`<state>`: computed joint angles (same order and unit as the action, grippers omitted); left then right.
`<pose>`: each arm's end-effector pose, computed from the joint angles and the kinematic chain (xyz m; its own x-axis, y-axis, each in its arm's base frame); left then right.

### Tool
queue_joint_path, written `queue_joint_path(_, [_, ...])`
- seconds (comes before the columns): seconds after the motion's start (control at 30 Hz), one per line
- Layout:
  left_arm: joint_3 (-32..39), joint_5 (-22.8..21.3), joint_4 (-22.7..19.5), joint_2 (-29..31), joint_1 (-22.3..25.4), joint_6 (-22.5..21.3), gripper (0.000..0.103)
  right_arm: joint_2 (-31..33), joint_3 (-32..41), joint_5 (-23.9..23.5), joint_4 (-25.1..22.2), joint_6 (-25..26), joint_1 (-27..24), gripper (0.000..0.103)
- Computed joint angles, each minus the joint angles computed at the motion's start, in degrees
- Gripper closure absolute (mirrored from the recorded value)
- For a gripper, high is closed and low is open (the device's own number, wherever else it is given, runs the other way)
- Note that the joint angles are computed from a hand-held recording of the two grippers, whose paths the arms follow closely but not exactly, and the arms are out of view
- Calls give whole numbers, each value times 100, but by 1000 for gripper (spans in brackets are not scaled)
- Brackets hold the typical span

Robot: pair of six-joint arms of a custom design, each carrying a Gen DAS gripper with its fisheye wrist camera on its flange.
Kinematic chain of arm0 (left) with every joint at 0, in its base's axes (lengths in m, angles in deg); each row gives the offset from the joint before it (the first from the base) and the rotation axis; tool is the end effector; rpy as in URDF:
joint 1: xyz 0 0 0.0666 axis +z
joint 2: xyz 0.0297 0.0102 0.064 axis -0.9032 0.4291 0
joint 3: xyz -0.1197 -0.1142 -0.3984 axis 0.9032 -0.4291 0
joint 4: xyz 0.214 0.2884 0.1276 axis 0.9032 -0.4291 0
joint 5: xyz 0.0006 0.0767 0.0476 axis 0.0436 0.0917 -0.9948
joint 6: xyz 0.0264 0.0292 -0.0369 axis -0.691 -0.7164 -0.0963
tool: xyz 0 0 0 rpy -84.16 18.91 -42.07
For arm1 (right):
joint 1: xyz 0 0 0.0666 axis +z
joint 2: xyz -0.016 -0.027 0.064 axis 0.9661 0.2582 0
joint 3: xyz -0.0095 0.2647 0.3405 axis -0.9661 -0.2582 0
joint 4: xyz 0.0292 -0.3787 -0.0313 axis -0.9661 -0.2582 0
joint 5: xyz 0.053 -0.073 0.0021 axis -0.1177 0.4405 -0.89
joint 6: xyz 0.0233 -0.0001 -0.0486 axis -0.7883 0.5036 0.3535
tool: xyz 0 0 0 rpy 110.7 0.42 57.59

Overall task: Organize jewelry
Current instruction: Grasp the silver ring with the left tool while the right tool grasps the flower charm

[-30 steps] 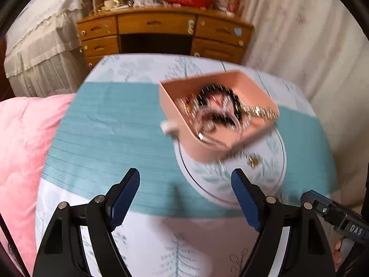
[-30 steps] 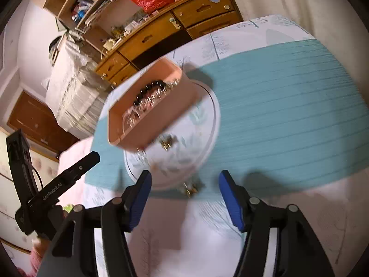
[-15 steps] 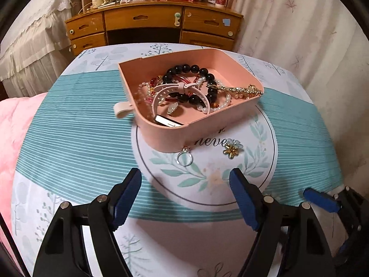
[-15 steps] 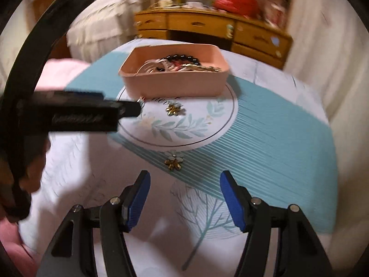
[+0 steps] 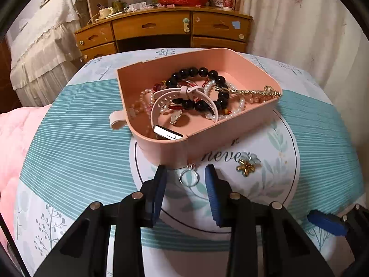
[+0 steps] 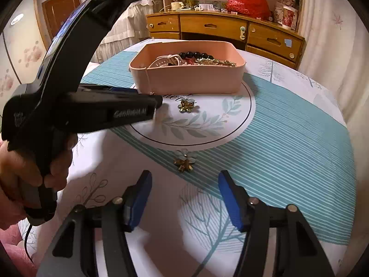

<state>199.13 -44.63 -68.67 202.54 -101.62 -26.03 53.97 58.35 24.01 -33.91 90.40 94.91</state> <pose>0.5832 -0.4210 0.4486 -0.7909 -0.2232 -0.5698 -0.2600 0.9655 -0.0174 0.5420 0.2053 0.4464 -0.5947 -0.5454 -0.5907 -0.6915 0.7217 0.0298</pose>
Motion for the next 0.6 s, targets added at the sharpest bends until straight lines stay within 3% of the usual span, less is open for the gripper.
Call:
queue_joint_path(0.23, [29, -78, -36, 12, -32, -14, 78, -42, -119, 93, 262, -17, 67, 48])
queue_joint_path(0.4, [-99, -93, 80, -46, -37, 10, 79, 6, -99, 226, 442, -30, 92, 62])
queue_joint_path(0.43, [-96, -105, 79, -42, -37, 6, 90, 21, -83, 219, 453, -32, 92, 64])
queue_joint_path(0.6, [-151, -129, 174, -64, -56, -66, 90, 104, 36, 190, 429, 22, 67, 81])
